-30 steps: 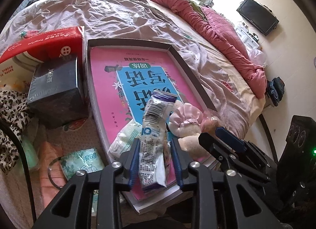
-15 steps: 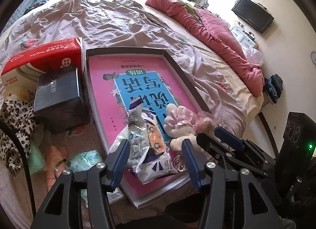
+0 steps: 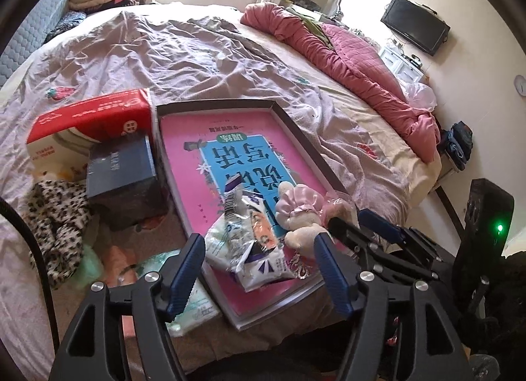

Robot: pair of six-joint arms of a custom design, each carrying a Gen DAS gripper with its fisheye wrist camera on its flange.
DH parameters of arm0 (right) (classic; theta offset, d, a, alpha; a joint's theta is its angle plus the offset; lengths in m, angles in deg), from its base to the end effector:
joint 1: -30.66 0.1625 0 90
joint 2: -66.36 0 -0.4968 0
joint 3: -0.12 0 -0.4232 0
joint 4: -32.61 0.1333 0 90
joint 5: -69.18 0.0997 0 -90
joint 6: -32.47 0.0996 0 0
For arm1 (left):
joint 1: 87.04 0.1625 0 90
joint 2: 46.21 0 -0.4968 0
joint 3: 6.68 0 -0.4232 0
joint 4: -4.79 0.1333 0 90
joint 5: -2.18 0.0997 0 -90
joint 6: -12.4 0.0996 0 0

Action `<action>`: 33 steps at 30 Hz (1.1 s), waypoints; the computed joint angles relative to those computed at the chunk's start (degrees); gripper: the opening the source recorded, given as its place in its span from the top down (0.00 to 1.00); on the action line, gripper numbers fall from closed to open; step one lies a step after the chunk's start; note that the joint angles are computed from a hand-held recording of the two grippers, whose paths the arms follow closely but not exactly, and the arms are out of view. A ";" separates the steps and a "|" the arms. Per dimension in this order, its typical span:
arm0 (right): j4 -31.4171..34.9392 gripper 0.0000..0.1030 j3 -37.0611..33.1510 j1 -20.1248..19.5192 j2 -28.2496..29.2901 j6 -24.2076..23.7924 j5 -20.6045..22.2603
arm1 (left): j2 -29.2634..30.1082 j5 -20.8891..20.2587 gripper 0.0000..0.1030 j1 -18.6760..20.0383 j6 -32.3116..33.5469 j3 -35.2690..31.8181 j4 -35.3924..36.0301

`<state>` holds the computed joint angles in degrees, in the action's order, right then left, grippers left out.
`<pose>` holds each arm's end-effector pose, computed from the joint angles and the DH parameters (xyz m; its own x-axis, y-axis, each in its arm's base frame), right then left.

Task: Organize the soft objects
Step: 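Pull both open tools back from the tray toward the pile of items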

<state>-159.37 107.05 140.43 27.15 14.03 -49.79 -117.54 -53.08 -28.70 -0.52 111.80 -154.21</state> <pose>0.3090 -0.6082 0.0691 -0.7801 -0.2833 0.5578 -0.5548 0.7254 -0.4074 -0.1373 -0.5848 0.2840 -0.8992 0.0678 -0.4323 0.2936 0.8261 -0.4810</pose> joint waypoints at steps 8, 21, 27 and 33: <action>-1.22 0.32 -0.15 1.13 0.03 -0.56 -0.39 | -2.78 5.36 0.27 -2.27 -0.29 2.15 1.08; -2.85 0.28 -0.14 4.22 -0.82 -1.58 -0.33 | -6.81 5.89 0.23 -4.16 -0.63 4.60 0.33; -2.42 0.28 -0.32 5.84 -0.99 -1.30 -0.41 | -9.46 7.88 0.23 -5.21 -1.25 5.58 1.91; -1.78 0.27 -0.64 7.43 -1.31 -0.29 -0.07 | -12.82 8.46 0.23 -5.56 -2.21 6.19 2.36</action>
<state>-161.15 106.41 147.86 25.84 13.73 -49.86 -130.36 -44.62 -34.26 -2.73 117.99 -151.85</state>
